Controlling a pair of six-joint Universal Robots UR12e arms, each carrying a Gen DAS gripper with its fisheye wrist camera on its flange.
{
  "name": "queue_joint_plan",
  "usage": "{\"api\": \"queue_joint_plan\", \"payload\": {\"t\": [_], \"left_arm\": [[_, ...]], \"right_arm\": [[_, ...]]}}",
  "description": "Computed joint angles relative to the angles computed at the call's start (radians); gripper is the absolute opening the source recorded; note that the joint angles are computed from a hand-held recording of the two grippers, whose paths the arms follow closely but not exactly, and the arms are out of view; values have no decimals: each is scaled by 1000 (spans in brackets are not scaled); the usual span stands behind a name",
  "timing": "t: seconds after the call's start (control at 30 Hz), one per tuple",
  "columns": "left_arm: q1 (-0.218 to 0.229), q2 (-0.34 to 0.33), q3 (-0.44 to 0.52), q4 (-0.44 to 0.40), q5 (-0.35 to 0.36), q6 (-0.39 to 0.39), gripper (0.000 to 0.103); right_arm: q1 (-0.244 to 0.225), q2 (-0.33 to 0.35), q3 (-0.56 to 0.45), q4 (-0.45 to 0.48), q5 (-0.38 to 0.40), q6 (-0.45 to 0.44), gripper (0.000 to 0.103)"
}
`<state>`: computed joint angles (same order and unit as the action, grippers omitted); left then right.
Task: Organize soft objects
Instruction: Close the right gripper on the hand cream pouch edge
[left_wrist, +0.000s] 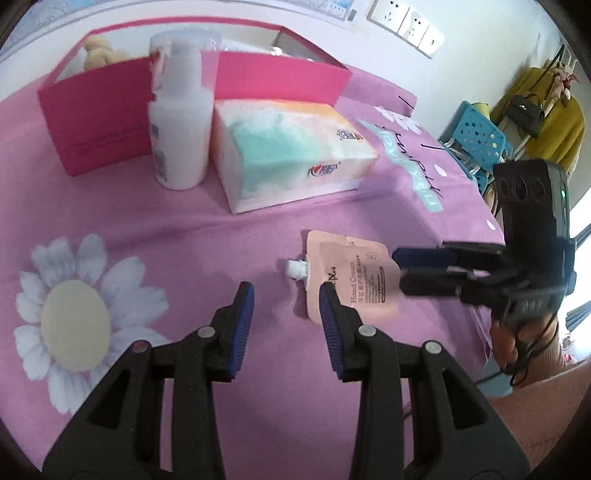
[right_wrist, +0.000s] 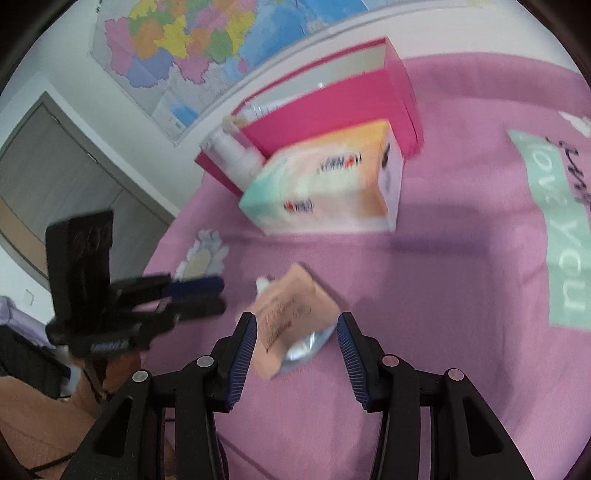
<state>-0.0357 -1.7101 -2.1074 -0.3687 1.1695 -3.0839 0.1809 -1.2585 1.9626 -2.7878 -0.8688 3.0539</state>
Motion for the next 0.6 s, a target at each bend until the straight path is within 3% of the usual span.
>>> {"api": "queue_joint_plan", "payload": {"t": [0.17,0.27,0.3,0.6], "left_arm": [[-3,-7,11,-12,-7,17,38],[-4,-8,14,-27,-13,26,38],[-1,-4,12,-33,-15,31,38],[-18,-9,19,-34,17,21,38]], "right_arm": [[11,3,8,-11,-6,19,44],[15,5,7,-20,-32,21,23],[14,7,7,-29,-29,26,21],[17,19,-7,-38,-43,18,24]]}}
